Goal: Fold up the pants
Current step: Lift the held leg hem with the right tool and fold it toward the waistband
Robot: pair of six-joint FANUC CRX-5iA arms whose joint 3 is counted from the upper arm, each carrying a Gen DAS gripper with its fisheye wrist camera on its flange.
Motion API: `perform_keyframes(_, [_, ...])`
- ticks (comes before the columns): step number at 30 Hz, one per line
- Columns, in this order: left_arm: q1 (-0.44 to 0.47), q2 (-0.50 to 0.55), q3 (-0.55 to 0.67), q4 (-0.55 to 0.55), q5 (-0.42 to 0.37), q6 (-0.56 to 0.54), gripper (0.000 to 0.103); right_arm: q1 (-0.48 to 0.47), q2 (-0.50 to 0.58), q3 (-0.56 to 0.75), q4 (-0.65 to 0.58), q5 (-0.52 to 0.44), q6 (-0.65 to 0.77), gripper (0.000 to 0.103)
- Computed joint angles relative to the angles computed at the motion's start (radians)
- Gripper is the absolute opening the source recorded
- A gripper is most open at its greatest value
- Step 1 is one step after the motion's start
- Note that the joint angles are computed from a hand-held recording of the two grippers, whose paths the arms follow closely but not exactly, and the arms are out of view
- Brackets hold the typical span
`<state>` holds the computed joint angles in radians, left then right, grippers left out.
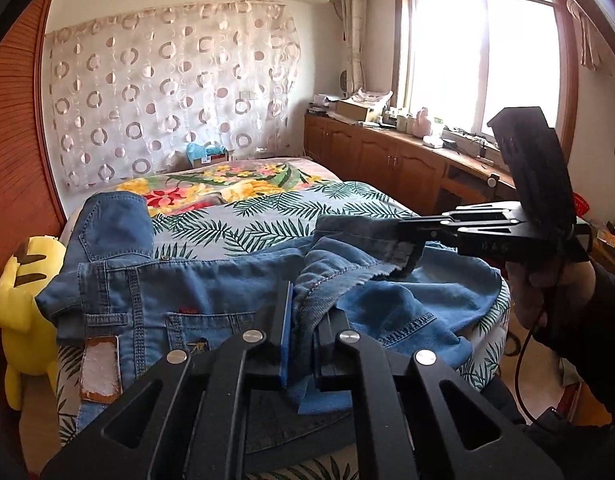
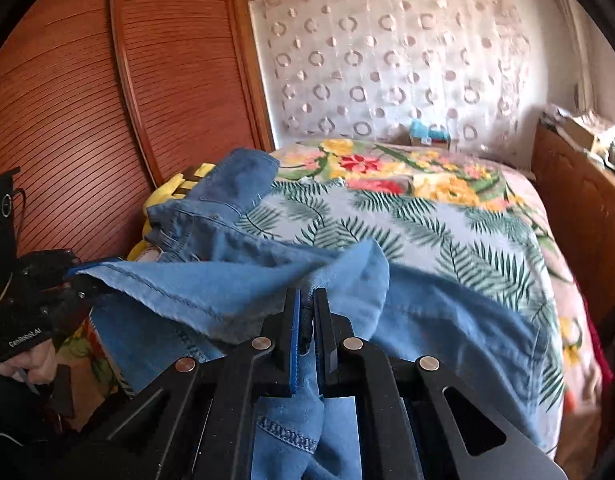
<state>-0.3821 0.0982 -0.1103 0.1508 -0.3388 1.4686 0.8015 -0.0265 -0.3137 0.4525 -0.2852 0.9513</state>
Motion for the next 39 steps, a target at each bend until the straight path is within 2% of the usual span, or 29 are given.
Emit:
perform_keyframes(3, [0.004,-0.016,-0.012,-0.009,0.004,0.013,0.009,0.006,0.007,0.035,-0.059,-0.004,0.061,0.004])
perform_keyframes(8, [0.024,-0.068,-0.049,-0.031,0.011,0.046,0.009,0.019,0.029,0.105,-0.056,0.031,0.108,0.004])
perform_keyframes(13, [0.062,-0.119,-0.088,-0.087,0.007,0.129,0.009,0.061,0.086,0.249,-0.164,-0.002,0.290,0.004])
perform_keyframes(15, [0.082,-0.133,-0.108,-0.088,0.007,0.145,0.009,0.078,0.132,0.341,-0.247,-0.043,0.397,0.004])
perform_keyframes(18, [0.111,-0.152,-0.142,-0.092,0.004,0.173,0.009,0.096,0.206,0.449,-0.296,-0.092,0.479,0.004])
perform_keyframes(20, [0.128,-0.158,-0.161,-0.091,-0.002,0.179,0.009,0.111,0.262,0.498,-0.253,-0.110,0.467,0.004])
perform_keyframes(23, [0.143,-0.158,-0.178,-0.100,-0.012,0.195,0.009,0.109,0.339,0.596,-0.296,-0.167,0.507,0.004])
perform_keyframes(30, [0.153,-0.131,-0.196,-0.091,-0.024,0.201,0.009,0.112,0.563,0.939,-0.343,-0.382,0.554,0.004])
perform_keyframes(37, [0.174,-0.138,-0.221,-0.055,-0.022,0.186,0.009,0.103,0.687,1.149,-0.378,-0.519,0.571,0.004])
perform_keyframes(38, [0.176,-0.137,-0.220,-0.051,-0.027,0.181,0.011,0.100,0.695,1.162,-0.386,-0.523,0.573,0.004])
perform_keyframes(39, [0.175,-0.135,-0.213,-0.061,-0.037,0.190,0.019,0.097,0.698,1.168,-0.401,-0.527,0.580,0.005])
